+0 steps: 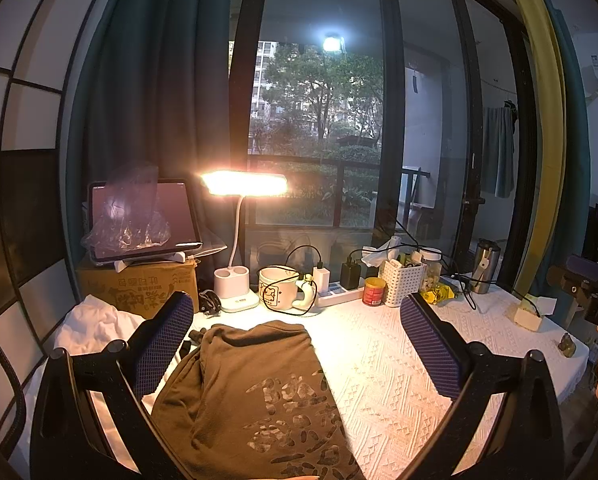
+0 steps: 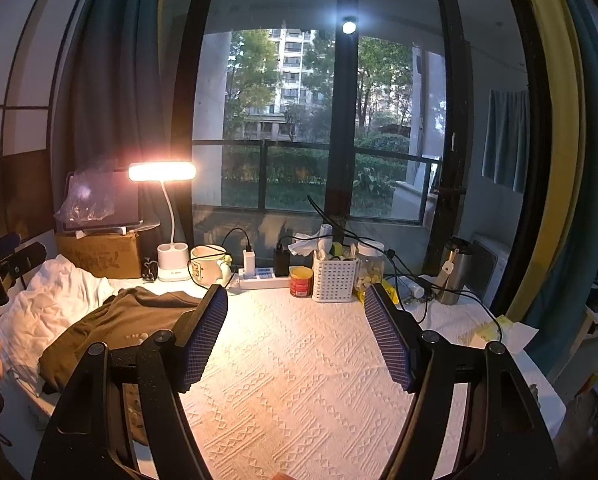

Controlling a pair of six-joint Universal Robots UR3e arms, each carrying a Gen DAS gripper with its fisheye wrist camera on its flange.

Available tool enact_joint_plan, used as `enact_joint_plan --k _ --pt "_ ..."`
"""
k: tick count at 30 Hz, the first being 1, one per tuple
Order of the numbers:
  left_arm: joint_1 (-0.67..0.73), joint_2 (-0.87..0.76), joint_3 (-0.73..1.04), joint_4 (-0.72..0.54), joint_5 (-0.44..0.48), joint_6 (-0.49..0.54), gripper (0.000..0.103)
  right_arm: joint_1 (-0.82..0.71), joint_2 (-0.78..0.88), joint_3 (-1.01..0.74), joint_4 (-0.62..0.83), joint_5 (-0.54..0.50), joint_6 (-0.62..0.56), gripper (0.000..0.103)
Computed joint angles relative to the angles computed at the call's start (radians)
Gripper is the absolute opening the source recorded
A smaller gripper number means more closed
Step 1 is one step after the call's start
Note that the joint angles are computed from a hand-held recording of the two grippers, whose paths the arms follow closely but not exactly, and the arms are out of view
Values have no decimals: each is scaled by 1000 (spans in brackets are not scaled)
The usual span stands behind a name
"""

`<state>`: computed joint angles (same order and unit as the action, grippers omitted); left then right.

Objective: Fold small clothes

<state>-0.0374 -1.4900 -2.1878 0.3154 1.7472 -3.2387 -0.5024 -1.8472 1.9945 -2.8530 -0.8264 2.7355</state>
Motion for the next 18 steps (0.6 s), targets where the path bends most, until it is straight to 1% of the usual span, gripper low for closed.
enact_joint_plan --k 18 --pt "-9 -7 11 -3 17 -5 102 2 8 -4 0 1 -4 74"
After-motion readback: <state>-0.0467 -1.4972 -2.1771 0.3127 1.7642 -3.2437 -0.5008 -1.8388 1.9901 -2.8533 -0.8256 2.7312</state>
